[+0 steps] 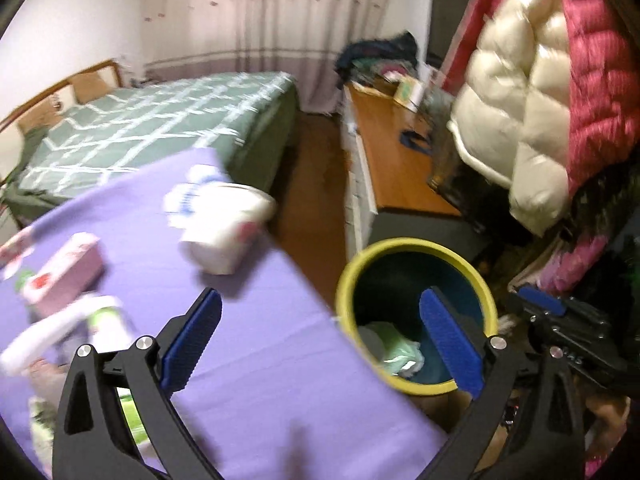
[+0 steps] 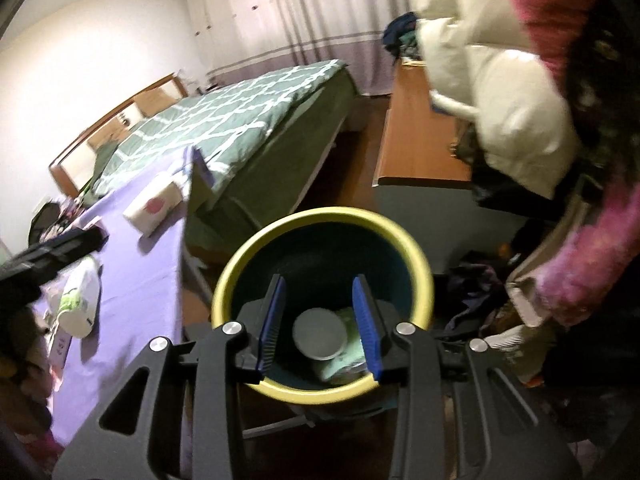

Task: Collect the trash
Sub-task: 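Move the left tool back over the table while the right tool reaches toward the white foam net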

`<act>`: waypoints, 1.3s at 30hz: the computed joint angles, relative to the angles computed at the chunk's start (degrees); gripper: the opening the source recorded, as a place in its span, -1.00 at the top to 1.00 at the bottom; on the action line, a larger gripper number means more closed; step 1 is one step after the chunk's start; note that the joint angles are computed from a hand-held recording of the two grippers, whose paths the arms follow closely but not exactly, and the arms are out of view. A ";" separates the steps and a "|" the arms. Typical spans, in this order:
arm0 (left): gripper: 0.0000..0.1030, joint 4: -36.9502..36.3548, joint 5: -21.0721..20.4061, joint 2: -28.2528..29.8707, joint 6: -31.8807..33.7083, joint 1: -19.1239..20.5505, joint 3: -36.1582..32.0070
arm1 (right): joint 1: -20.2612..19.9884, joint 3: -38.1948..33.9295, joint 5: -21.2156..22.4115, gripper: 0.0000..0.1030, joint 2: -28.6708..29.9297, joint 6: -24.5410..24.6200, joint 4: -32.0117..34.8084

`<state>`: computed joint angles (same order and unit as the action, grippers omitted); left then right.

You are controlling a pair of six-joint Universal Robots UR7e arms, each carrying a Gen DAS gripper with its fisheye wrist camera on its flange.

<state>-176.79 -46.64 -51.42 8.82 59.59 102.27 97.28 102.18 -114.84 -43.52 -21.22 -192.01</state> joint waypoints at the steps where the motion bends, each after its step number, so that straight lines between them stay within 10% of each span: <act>1: -0.90 -0.89 0.87 -1.38 0.06 -0.01 1.13 | 0.43 -0.55 -0.03 0.34 0.61 -0.09 0.62; 22: -0.90 -20.15 15.63 -24.58 9.99 11.70 12.49 | 15.12 -22.56 5.66 0.34 20.62 -2.46 19.35; 39: -0.90 -21.99 10.20 -23.69 10.76 24.79 6.54 | 23.16 -37.82 6.08 0.05 32.46 -2.21 28.87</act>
